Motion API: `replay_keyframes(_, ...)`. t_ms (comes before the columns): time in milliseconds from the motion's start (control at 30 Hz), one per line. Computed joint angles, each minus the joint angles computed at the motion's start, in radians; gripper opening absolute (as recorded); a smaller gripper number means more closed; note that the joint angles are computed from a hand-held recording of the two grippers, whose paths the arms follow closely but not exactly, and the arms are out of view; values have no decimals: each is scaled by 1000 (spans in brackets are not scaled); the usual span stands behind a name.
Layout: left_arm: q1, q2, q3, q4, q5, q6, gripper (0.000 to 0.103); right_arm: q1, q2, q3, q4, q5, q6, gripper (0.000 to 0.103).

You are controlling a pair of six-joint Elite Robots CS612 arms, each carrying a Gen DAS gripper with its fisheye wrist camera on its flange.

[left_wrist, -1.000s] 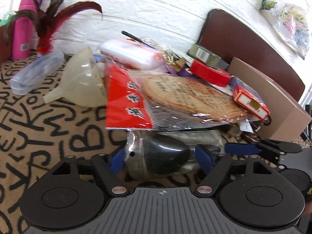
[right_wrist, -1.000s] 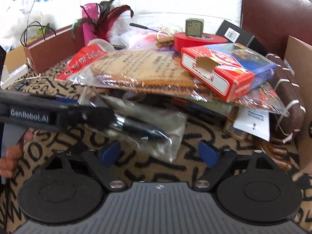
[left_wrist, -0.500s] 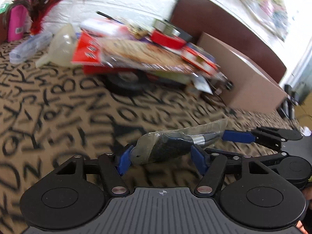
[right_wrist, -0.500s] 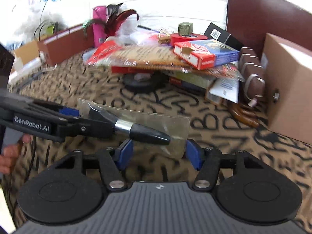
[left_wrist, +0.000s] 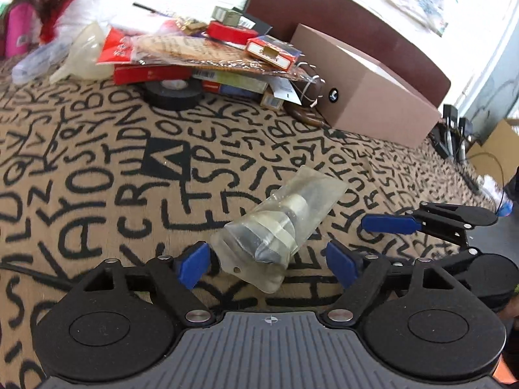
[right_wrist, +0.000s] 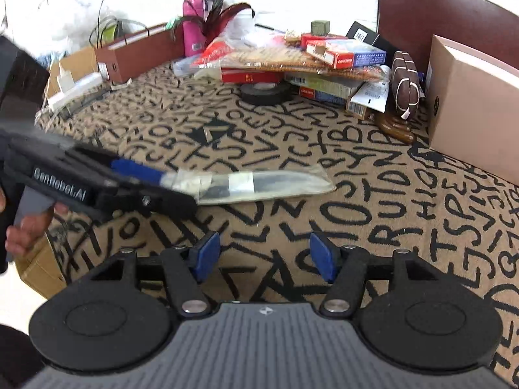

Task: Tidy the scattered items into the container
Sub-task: 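Grasp the clear plastic bag with the left gripper and pull it out, then grasp the clear bag with the right gripper while the left gripper releases it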

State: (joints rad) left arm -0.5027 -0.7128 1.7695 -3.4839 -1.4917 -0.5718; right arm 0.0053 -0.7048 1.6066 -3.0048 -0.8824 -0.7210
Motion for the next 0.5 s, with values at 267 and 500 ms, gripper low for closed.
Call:
replay_keyframes(267, 12, 17, -47, 30, 1, 17, 87, 0, 18, -42, 17, 0, 102, 68)
replay_keyframes(500, 22, 36, -80, 42, -125, 49, 77, 5, 33, -85, 43, -30, 163, 67)
